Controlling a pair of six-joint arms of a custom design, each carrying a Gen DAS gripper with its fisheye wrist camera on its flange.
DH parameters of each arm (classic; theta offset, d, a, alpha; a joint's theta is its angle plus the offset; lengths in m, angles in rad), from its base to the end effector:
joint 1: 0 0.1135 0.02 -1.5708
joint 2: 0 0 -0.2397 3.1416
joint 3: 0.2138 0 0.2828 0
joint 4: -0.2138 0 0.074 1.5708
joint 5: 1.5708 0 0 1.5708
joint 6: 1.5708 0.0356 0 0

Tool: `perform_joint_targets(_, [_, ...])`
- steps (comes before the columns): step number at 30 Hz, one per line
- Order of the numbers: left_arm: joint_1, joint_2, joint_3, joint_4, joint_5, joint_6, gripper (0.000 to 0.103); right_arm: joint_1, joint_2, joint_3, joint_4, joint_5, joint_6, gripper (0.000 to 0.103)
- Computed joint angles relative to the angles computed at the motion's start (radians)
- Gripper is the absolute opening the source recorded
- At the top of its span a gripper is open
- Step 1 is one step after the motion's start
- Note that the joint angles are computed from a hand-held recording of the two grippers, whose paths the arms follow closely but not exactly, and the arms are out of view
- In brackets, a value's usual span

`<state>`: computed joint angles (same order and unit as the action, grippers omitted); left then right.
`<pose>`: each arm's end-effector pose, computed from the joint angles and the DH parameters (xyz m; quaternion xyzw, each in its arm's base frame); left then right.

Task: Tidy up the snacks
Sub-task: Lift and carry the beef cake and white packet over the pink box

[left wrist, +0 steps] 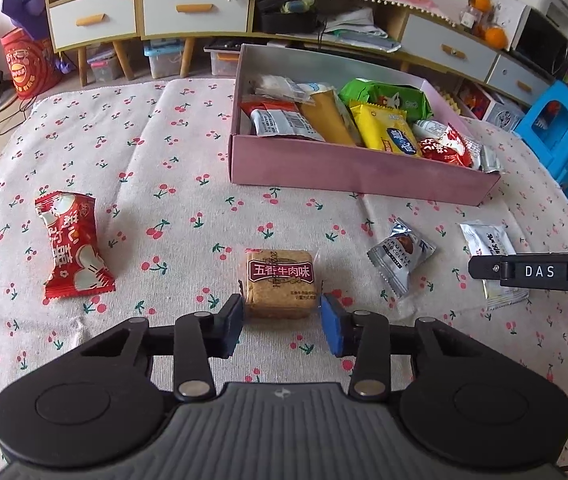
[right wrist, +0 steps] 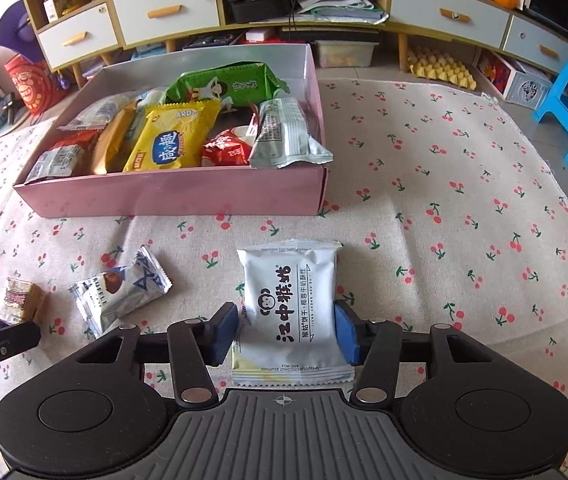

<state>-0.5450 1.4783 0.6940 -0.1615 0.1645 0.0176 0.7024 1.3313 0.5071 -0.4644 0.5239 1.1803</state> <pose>0.2533 -0.1604 0.1110 0.2875 0.9041 -0.1553 0.2754 0.1825 0.1312 0.0836 0.2617 0.9205 -0.0411 0.2872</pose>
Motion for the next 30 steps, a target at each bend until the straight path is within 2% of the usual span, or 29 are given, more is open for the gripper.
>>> perform_joint_targets(8, [0.005, -0.007, 0.019, -0.051, 0.011, -0.015, 0.037, 0.001, -0.053, -0.004, -0.006, -0.053, 0.019, 0.049])
perform_joint_targets(14, [0.018, -0.021, 0.030, -0.072, 0.031, -0.025, 0.037, -0.022, -0.166, -0.053, -0.005, -0.112, 0.053, 0.049])
perform_joint_targets(30, [0.030, -0.051, 0.047, -0.090, 0.089, -0.060, 0.037, -0.025, -0.435, -0.110, -0.070, -0.109, 0.098, 0.049])
